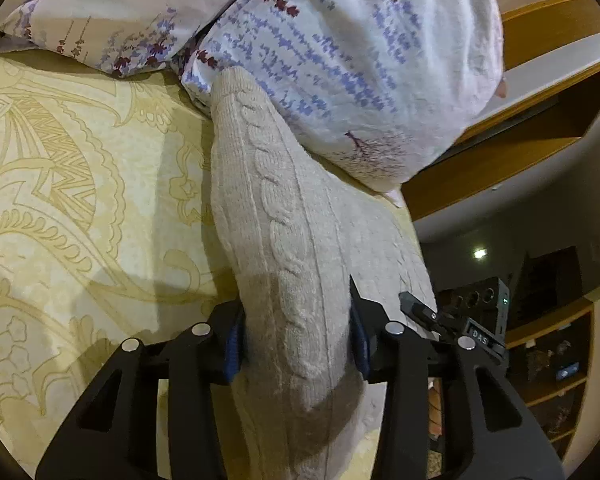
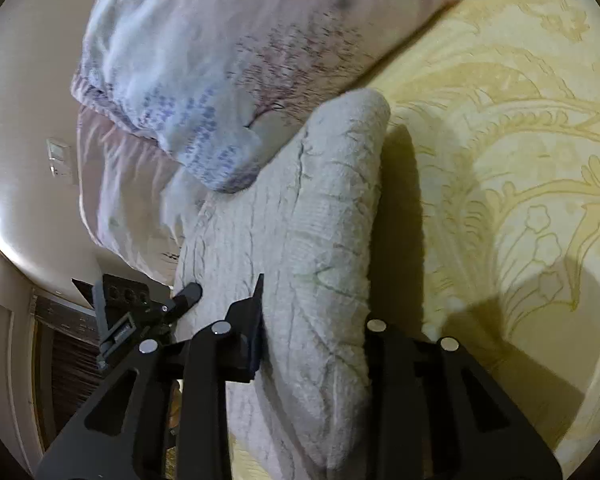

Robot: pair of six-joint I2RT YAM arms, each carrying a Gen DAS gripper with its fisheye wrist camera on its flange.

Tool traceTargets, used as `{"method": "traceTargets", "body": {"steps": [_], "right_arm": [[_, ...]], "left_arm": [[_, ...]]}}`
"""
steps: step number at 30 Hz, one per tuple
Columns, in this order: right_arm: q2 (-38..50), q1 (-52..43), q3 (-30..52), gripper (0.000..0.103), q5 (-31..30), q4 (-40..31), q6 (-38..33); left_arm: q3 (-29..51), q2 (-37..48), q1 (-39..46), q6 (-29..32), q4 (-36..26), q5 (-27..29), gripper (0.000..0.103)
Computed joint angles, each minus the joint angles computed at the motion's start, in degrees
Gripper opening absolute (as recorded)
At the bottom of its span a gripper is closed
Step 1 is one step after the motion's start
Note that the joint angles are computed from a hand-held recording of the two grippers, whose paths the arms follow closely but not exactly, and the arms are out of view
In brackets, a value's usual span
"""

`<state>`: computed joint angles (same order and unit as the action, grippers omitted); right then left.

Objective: Fold small clothes

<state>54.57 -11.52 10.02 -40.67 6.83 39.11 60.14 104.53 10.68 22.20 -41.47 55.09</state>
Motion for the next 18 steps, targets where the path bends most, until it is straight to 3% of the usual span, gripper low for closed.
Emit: {"method": "traceTargets", "body": {"steps": [6, 9, 11, 14, 18], "right_arm": [[-5.6, 16.5, 1.9, 0.026, 13.5, -0.3, 5.7], [-1.6, 29.3, 4.6, 0.026, 24.7, 3.2, 7.9], [4.1, 37.4, 7.3, 0.026, 32.0, 6.4, 8.7], [13.6, 45.8, 11.8, 0.026, 40.8, 9.1, 9.2], [24.8, 48.2, 16.3, 0.03, 43.6, 10.0, 13.7]], "left_arm": [[6.0, 1.2, 9.3, 15.6, -16.2, 1.7, 0.041], [11.4, 4.0, 15.4, 23.7, -25.1, 0.8, 0.041], [14.2, 5.1, 18.5, 26.8, -27.8, -0.5, 0.041], [17.9, 7.6, 22.1, 29.3, -28.7, -3.0, 0.041], [19.1, 12.7, 22.7, 23.3, -21.8, -7.0, 0.045]]}}
